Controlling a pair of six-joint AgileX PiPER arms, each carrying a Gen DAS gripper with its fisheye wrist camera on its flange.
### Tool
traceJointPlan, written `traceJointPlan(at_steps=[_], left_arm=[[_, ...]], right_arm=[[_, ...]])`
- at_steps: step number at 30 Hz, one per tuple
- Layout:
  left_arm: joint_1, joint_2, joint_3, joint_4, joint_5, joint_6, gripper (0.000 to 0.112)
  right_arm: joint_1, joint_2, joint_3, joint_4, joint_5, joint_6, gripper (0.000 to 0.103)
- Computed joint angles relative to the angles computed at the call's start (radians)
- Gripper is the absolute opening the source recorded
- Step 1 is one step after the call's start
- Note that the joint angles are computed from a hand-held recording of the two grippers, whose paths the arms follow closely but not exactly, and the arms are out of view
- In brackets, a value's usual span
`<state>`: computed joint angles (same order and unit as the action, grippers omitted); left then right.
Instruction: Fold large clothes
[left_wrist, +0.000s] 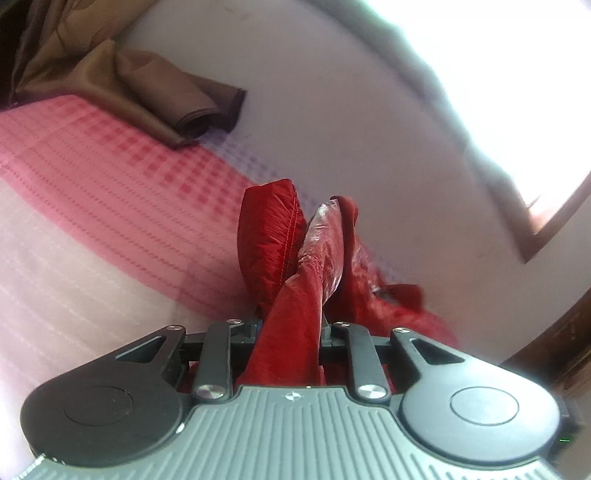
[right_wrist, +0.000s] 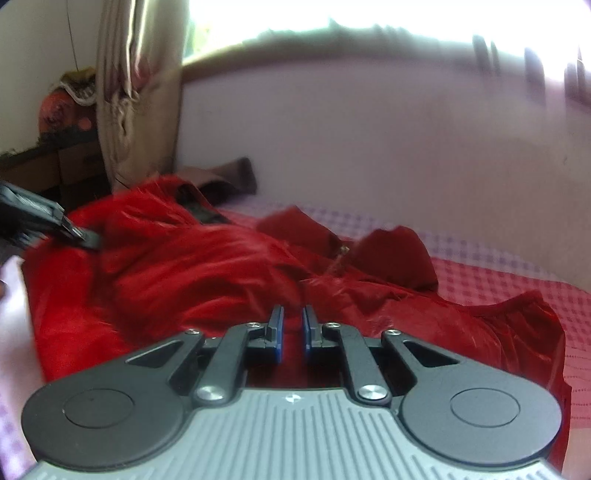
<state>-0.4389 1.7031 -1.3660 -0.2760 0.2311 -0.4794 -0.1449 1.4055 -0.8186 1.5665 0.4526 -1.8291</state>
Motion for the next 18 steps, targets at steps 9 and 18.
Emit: traceJointPlan(at_steps=[9, 18], left_arm=[[-0.218, 0.007, -0.230, 0.525, 0.133, -0.454, 0.022], [-0.385, 0.350, -0.797, 0.323, 0.321, -0.169, 0.019]], right_arm=[[-0.028, 0.176, -0.122, -0.030, 0.050, 0.170, 0.008], [-0.167, 0.289, -0.161, -0.011, 0.292, 0.371, 0.006]])
